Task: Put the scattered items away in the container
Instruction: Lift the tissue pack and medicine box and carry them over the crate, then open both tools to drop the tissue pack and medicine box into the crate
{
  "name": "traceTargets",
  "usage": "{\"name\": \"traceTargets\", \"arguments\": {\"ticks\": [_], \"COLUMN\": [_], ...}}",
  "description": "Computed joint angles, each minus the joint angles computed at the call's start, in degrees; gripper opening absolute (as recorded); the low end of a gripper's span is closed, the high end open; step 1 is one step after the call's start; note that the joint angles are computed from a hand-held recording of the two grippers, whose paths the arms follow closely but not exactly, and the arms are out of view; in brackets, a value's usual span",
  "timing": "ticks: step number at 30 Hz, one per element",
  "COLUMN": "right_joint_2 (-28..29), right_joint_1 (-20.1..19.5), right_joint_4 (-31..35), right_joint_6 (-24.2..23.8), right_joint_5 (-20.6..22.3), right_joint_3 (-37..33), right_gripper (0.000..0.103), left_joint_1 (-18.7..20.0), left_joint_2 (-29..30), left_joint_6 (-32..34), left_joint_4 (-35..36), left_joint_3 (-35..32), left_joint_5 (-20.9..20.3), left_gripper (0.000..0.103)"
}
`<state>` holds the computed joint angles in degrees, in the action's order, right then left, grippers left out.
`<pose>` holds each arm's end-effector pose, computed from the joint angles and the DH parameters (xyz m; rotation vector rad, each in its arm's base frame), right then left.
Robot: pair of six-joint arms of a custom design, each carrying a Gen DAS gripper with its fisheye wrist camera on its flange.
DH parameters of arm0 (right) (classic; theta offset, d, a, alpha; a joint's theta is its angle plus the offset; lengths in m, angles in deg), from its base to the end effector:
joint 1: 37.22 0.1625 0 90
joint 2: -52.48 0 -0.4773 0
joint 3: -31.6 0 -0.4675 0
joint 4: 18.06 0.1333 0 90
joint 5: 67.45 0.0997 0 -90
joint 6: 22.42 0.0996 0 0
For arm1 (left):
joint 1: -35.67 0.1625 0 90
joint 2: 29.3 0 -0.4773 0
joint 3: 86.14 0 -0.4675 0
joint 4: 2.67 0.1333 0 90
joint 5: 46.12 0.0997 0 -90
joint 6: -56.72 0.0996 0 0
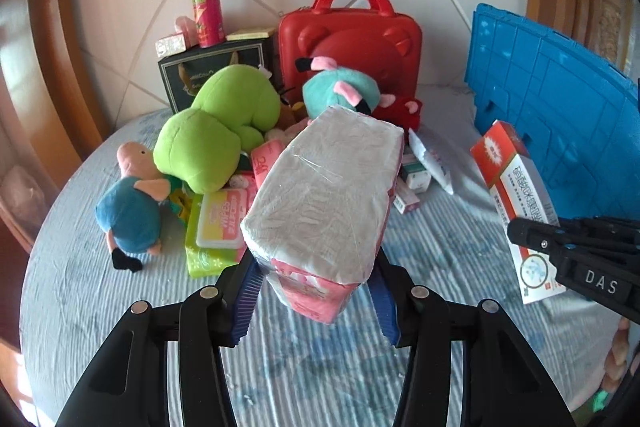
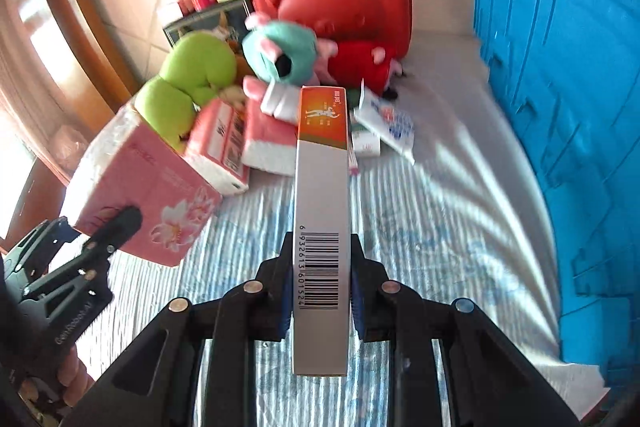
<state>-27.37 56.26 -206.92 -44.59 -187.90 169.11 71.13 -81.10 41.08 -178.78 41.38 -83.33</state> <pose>0.1109 -0.4599 0.2384 0.2934 -2.3949 0.7842 -0.2997 -0.4745 0.0433 0.6824 2.2509 -0.8452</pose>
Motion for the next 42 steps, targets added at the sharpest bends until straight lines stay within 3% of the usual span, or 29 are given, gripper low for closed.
{"name": "traceTargets", "arguments": {"ticks": [7, 11, 17, 22, 25, 30, 38, 42], "right_joint_2": [-4.0, -6.2, -11.9, -21.0, -27.8, -39.4, -48.8, -51.0], "right_joint_1": [7.2, 9.1, 8.8, 5.9, 2.1, -9.6, -30.8, -38.1], "right_joint_4": [-4.4, -6.7, -7.9, -6.3, -4.2, 3.2, 14.8, 18.9], "right_joint_6": [-1.0, -3.7, -7.4, -12.4, -16.0, -21.1, -23.5, -22.5], "right_joint_5": [-4.8, -6.4, -6.2, -3.5, 0.2, 11.2, 29.7, 36.7], "right_joint_3": [0.9, 1.2, 1.4, 1.0, 0.6, -1.0, -5.2, -6.2], "right_gripper": [0.023, 0.023, 0.023, 0.023, 0.023, 0.023, 0.023, 0.023], "left_joint_1": [-3.2, -5.3, -9.0, -12.8, -15.4, -19.2, -23.4, -24.4], "left_joint_2": [-1.3, -0.8, 2.8, 8.3, 12.3, 20.1, 27.8, 30.2], "left_joint_6": [3.8, 5.2, 7.3, 7.9, 8.3, 8.8, 2.2, -0.4], "left_joint_4": [-4.1, -5.5, -8.5, -11.2, -12.6, -12.1, 1.8, 8.0], "left_joint_3": [-0.3, -1.5, -5.1, -10.4, -15.0, -25.1, -38.1, -41.8], "left_joint_5": [-1.2, -1.8, -1.9, -0.9, 0.3, 3.2, 1.3, -0.8], "left_gripper": [0.049, 0.049, 0.049, 0.049, 0.049, 0.049, 0.05, 0.05]}}
